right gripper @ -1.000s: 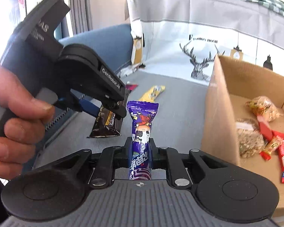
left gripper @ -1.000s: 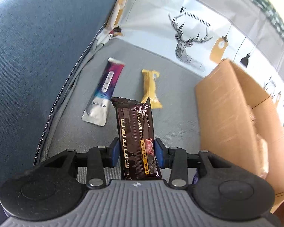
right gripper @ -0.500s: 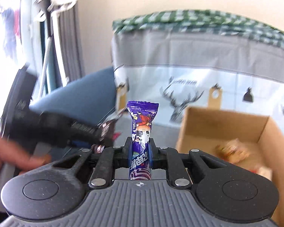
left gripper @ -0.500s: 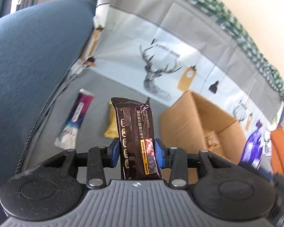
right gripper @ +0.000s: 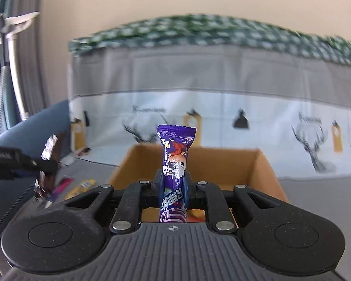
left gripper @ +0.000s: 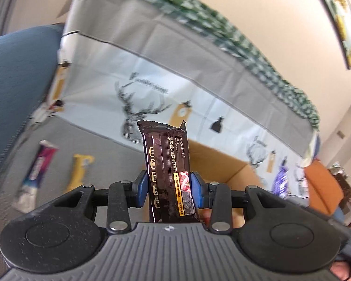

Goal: Organize snacks

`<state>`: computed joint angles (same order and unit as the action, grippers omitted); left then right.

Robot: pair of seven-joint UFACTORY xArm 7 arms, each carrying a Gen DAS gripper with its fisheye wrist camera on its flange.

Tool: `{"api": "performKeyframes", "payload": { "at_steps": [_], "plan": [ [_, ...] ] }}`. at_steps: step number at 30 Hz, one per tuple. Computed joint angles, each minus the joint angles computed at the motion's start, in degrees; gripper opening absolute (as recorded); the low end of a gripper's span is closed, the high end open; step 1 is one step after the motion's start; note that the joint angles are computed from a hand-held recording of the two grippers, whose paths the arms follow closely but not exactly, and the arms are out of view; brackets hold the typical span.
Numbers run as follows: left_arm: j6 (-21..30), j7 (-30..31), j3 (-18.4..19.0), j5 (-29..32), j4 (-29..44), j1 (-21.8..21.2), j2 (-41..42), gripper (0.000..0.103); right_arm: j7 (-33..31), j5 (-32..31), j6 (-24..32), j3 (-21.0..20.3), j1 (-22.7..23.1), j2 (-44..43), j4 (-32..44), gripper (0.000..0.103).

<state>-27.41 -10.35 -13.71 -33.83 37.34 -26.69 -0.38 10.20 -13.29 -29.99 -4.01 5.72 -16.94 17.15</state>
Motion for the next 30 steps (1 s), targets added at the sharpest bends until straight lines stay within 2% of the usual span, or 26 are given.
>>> {"api": "performKeyframes", "payload": {
  "at_steps": [4,8,11,18,30],
  "plan": [
    [-2.82,-7.08,0.12,7.36,1.92,-0.38,2.95,0.042,-1.2,-0.42,-1.5,-0.94,-1.55,-0.09,-1.12,0.016],
    [-4.12,-10.24,0.39,10.37,4.82,-1.73,6.31,0.042,-2.99,-0.33,-1.9,-1.11,-2.95,-0.14,-2.02,0.016],
    [-4.34,-11.18,0.71,12.37,7.0,-2.89,8.66,0.042,-5.7,2.71,-3.02,0.92,-4.67,0.24,-2.4,0.016],
    [-4.03,-12.31,1.52,16.02,10.31,-4.63,12.35,0.042,-6.88,5.33,-3.71,0.98,-5.75,1.65,-1.78,0.016],
    [-3.23,-13.77,2.28,19.45,13.35,-5.73,15.33,0.042,-9.4,10.84,-4.06,3.58,-6.11,3.37,-0.98,0.016]
  ]
}}
